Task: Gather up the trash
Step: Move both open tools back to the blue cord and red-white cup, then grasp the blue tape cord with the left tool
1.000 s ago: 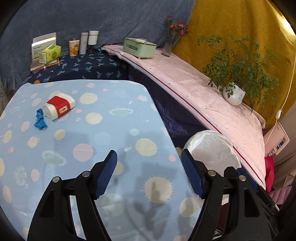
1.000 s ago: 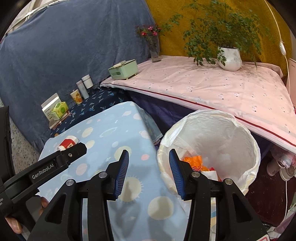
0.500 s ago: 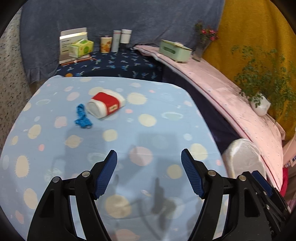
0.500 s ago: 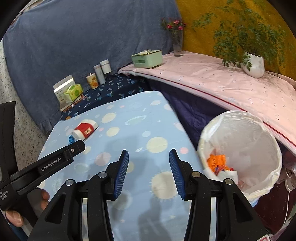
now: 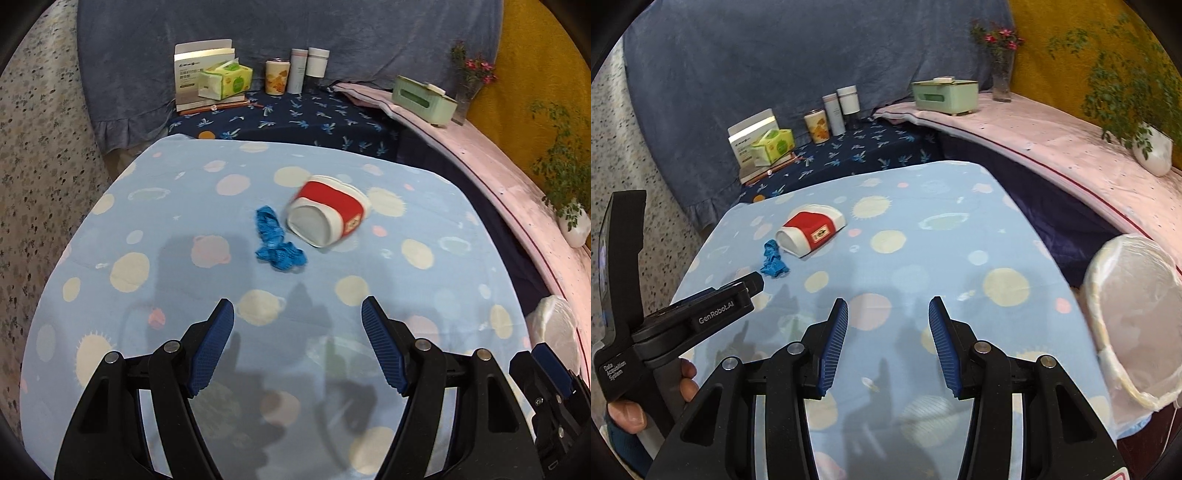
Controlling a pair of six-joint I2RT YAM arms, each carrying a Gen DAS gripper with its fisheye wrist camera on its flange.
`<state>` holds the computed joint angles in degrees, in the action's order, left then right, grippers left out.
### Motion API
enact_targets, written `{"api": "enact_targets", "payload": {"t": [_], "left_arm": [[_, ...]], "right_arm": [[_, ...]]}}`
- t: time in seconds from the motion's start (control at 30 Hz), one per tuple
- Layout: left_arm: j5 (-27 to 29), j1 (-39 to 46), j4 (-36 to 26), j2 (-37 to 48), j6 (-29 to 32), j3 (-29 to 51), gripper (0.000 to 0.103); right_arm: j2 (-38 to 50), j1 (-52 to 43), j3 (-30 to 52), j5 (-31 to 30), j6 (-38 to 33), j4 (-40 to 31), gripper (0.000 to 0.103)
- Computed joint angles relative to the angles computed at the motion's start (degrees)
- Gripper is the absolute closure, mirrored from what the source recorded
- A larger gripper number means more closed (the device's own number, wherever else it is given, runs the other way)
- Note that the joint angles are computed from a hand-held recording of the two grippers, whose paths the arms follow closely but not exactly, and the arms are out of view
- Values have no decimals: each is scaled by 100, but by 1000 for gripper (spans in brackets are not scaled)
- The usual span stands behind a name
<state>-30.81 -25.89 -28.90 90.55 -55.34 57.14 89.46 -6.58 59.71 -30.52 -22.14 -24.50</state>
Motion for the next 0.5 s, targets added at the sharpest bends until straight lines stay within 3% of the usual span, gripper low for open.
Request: {"api": "enact_targets", "payload": {"t": [0.37, 0.5], "left_arm": [[1211, 1237, 1181, 379, 892, -258, 35], [1547, 1553, 1436, 614, 1067, -232, 45]], "right_arm": [[690, 1027, 253, 430, 651, 466, 58], [951, 1331, 428, 567, 799, 617, 58]]}}
